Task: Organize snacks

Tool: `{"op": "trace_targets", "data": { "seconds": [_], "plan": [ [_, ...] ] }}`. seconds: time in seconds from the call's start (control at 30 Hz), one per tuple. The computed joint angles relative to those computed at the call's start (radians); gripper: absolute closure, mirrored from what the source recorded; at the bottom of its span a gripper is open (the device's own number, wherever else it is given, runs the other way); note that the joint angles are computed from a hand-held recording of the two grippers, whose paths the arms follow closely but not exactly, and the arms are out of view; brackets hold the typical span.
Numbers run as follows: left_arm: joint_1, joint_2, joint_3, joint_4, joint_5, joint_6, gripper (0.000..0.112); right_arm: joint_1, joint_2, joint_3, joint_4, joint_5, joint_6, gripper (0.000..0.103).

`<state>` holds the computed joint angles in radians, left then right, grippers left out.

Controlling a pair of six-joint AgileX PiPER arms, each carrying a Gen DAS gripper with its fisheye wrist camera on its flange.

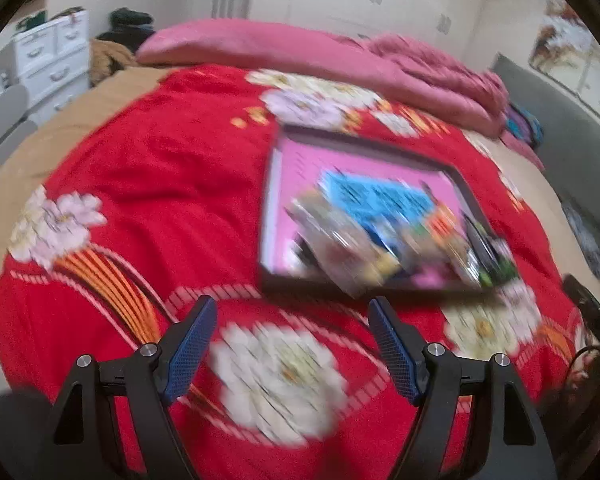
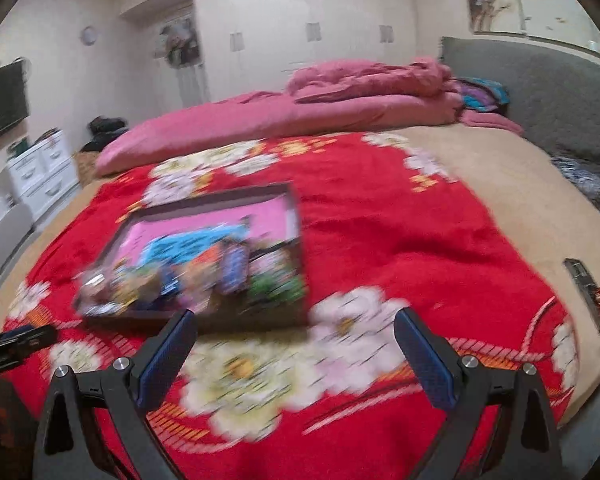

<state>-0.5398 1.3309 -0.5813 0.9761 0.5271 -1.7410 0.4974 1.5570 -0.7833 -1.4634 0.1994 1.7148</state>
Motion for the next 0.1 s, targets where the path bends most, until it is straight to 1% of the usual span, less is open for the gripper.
{"op": "trace_targets", "data": {
  "seconds": [0.03, 0.07, 0.1],
  "plan": [
    [0.045, -0.004, 0.002, 0.042, 0.006, -0.019, 0.033, -0.040, 0.025, -0.029, -0.017, 0.002, 0.002, 0.001],
    [0.084, -0.006, 0.005, 0.087, 0.013, -0.045, 0.033, -0.072, 0.054, -0.061, 0.006, 0.007, -0.036, 0.001],
    [0.161, -0.002, 0.004, 0.126, -0.008, -0.043, 0.033, -0.100, 0.090, -0.102, 0.054, 0.022, -0.097, 0.001]
  ]
}}
